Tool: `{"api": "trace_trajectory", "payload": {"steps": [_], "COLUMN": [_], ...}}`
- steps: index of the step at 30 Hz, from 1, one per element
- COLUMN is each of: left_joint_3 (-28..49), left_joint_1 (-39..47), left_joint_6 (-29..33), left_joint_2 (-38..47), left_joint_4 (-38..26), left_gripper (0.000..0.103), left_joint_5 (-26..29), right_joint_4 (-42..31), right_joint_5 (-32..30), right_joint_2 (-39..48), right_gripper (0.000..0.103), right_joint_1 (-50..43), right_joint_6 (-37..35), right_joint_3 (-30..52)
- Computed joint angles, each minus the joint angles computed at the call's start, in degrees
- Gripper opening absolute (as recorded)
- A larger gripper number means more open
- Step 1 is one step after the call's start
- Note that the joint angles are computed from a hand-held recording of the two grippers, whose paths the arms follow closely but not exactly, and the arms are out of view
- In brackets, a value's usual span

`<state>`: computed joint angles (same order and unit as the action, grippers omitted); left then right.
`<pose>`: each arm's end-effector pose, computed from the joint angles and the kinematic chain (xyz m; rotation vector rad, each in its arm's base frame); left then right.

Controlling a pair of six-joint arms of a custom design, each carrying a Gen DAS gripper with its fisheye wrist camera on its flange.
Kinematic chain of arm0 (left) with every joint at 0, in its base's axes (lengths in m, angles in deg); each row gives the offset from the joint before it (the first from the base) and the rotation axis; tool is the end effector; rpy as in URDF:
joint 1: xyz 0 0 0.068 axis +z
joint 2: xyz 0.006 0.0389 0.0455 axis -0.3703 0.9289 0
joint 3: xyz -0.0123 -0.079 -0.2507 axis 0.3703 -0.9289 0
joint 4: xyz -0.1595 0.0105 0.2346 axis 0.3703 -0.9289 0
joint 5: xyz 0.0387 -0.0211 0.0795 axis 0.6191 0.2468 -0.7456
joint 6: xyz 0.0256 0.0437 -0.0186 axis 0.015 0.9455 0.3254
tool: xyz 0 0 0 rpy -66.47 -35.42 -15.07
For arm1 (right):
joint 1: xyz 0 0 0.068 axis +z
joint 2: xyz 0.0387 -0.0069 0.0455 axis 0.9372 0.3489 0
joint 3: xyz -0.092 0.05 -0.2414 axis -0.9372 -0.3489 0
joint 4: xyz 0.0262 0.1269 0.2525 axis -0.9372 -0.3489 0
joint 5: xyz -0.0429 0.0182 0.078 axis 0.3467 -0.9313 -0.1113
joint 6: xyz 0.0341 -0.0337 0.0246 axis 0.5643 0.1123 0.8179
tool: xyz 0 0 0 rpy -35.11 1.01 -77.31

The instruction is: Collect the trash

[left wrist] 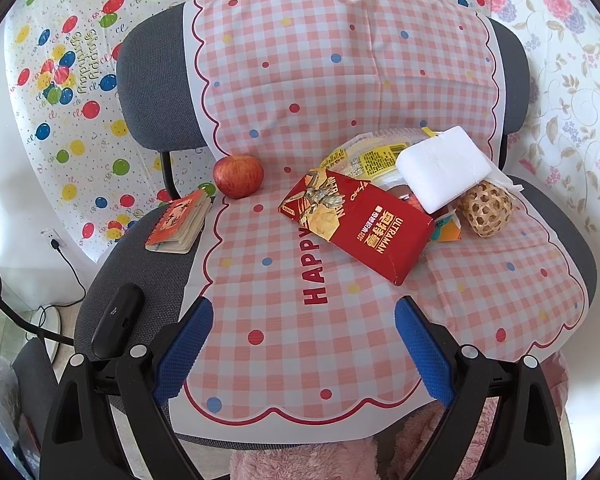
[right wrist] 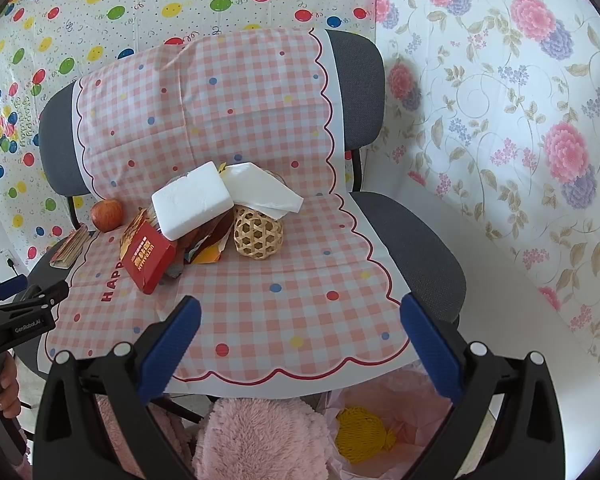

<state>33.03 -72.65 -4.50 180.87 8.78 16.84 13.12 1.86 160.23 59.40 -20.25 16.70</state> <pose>0.2076 -0.2164 0.1429 -0.8344 2.2622 0.4364 0.3205 -0.0379 0.1539 -0.6341 2.1584 0.3160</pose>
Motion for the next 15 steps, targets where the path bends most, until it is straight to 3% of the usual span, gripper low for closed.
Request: {"api": "trace_trajectory", "payload": {"steps": [5,8,15], "left_joint_3": [0.47,-2.1,-6.39], "left_joint_1": [-0.46,0.63,3.71], "left_joint_6": [-1.07,-0.21,4.12], "left_joint_2": [1.23,-0.95,-3.58], "left_joint_4": [0.08,3.64,9.96], "left_gripper": [0.091,0.091,0.091], "left_joint_5": [0.86,1.42,-0.65], "right_joint_4": [1.29,3.76,16.25], "right_joint_5": [0.23,-0.39,-4.91], "right_joint_2": [0.65,1.59,5.74], "right_gripper": [0.097,0.097,0.097], "right_joint_1": [0.51,1.69,7.83], "right_joint_6": [0.0,0.37,5.49], "right_joint_3": [-0.2,-0.44,-0.37]}}
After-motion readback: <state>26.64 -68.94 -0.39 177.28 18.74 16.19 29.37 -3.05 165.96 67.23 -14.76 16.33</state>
